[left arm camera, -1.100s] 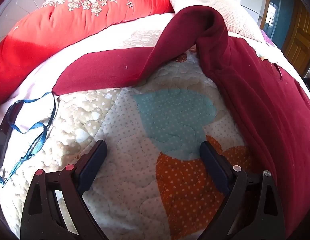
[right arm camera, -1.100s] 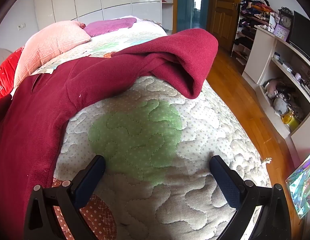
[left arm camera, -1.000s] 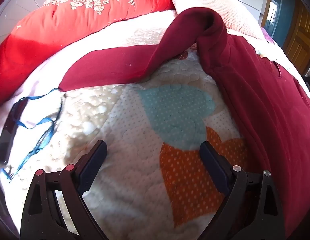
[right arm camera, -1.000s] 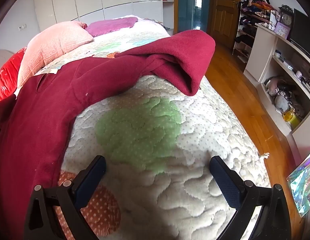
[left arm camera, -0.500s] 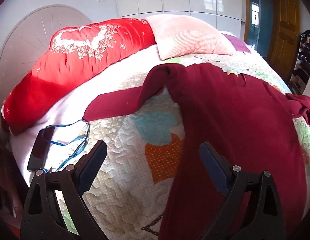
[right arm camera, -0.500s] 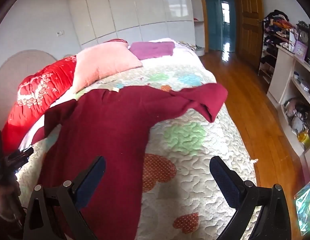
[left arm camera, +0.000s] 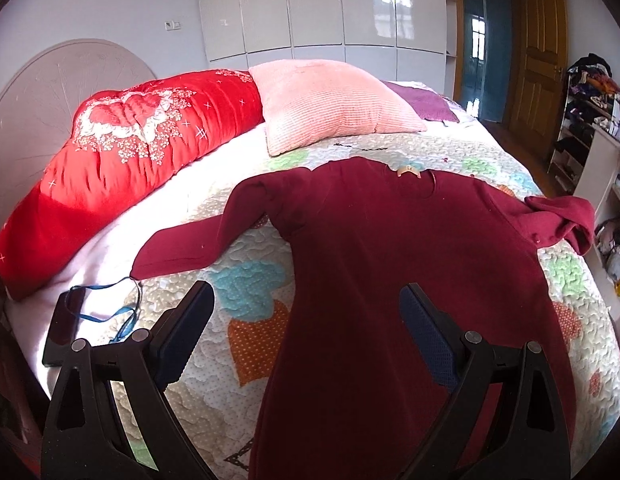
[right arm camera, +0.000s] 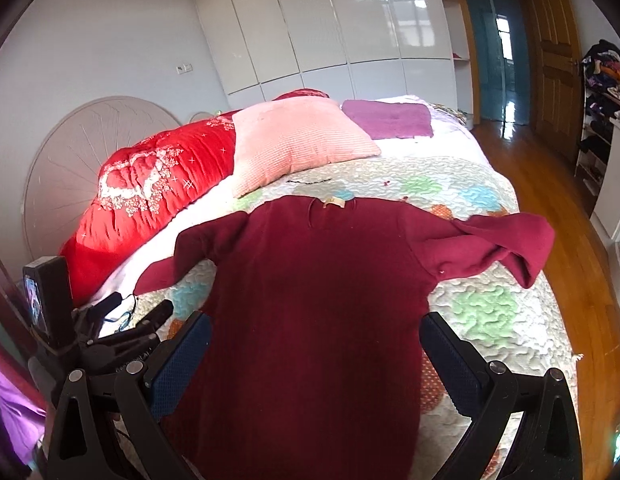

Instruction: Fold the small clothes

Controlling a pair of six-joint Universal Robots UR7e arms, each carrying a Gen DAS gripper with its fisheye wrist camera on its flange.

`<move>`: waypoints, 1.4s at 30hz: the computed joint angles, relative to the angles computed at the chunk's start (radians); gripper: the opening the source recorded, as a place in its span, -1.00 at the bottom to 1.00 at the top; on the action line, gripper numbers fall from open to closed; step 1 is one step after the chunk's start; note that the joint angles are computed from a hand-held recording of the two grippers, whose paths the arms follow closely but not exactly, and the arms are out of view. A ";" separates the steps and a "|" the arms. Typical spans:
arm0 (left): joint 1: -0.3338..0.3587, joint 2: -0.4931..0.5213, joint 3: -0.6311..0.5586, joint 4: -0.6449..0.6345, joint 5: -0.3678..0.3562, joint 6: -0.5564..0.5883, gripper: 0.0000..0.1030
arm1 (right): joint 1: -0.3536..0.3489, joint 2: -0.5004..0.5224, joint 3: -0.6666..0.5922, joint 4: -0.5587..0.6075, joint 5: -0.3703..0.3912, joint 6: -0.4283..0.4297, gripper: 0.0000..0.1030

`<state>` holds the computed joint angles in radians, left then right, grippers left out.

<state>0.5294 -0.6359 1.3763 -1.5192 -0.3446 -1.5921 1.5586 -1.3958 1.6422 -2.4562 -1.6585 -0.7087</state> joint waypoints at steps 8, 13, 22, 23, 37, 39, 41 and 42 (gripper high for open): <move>0.034 0.024 0.011 -0.160 0.003 0.135 0.82 | 0.010 0.103 -0.003 -0.126 -0.055 0.027 1.00; 0.061 0.031 0.029 -0.273 -0.001 0.216 0.82 | 0.006 0.158 -0.009 -0.182 -0.079 0.021 1.00; 0.101 0.047 0.028 -0.385 -0.016 0.314 0.82 | 0.002 0.234 -0.026 -0.246 -0.131 0.015 1.00; 0.104 0.049 0.026 -0.396 -0.017 0.324 0.82 | 0.000 0.239 -0.028 -0.250 -0.134 0.015 1.00; 0.120 0.087 -0.010 -0.471 -0.030 0.414 0.82 | -0.009 0.275 -0.053 -0.266 -0.171 0.021 1.00; 0.122 0.088 -0.013 -0.469 -0.030 0.414 0.83 | -0.008 0.280 -0.058 -0.262 -0.174 0.023 1.00; 0.124 0.089 -0.014 -0.477 -0.032 0.419 0.82 | -0.009 0.282 -0.059 -0.265 -0.174 0.019 1.00; 0.125 0.089 -0.014 -0.483 -0.033 0.423 0.82 | -0.009 0.284 -0.059 -0.269 -0.174 0.016 1.00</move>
